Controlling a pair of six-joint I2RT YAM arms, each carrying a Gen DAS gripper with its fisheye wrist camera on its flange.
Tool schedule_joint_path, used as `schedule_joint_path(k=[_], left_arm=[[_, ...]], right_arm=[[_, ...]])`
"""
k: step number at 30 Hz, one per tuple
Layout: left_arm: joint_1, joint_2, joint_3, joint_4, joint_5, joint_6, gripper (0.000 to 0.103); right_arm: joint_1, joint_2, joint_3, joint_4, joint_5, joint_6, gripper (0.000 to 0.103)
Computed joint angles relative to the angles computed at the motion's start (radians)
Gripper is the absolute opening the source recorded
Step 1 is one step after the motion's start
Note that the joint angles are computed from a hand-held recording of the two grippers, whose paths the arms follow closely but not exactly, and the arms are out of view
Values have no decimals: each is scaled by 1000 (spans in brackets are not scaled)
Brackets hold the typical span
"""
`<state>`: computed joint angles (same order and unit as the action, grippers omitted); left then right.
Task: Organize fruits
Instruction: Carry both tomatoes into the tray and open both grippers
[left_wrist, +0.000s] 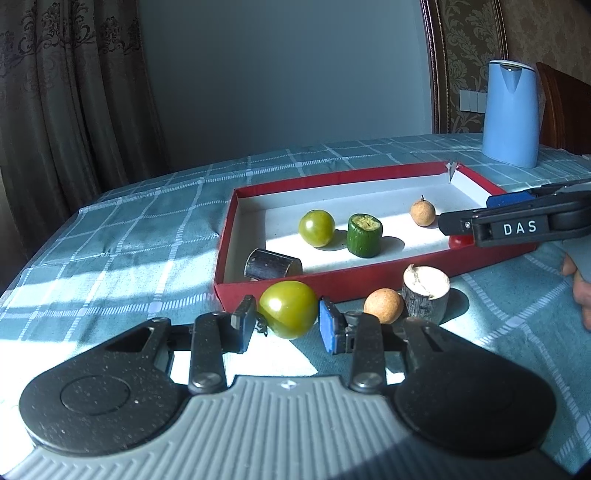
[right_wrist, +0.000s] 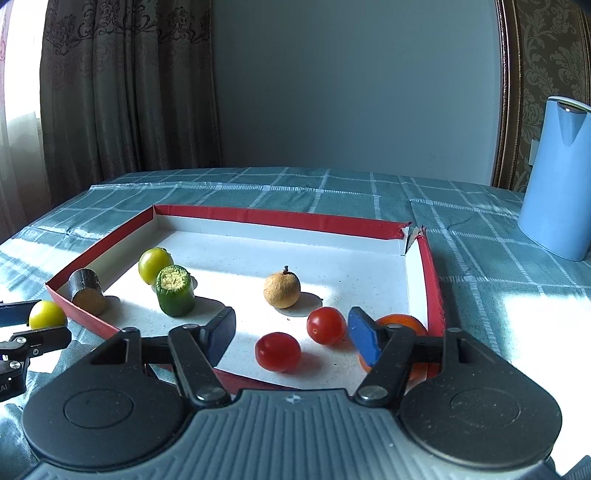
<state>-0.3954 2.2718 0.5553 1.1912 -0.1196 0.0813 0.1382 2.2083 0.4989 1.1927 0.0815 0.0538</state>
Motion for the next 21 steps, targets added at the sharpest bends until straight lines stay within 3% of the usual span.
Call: schedule_joint_path(k=[4,8,15,21], left_arm=[[6,-13,-29,36,26,-18,33],[10,-33,-28,15,37,-28,33],[17,-104,9,-83,72,-65,33],[-29,-80,161,-240,6,-60,33]], right_arm=[[21,27,-56,150,66,-3,78],[7,50,-96,260,65,11,78],[10,65,-115,312,58,20,78],[31,63,-131,318,48,-5,78]])
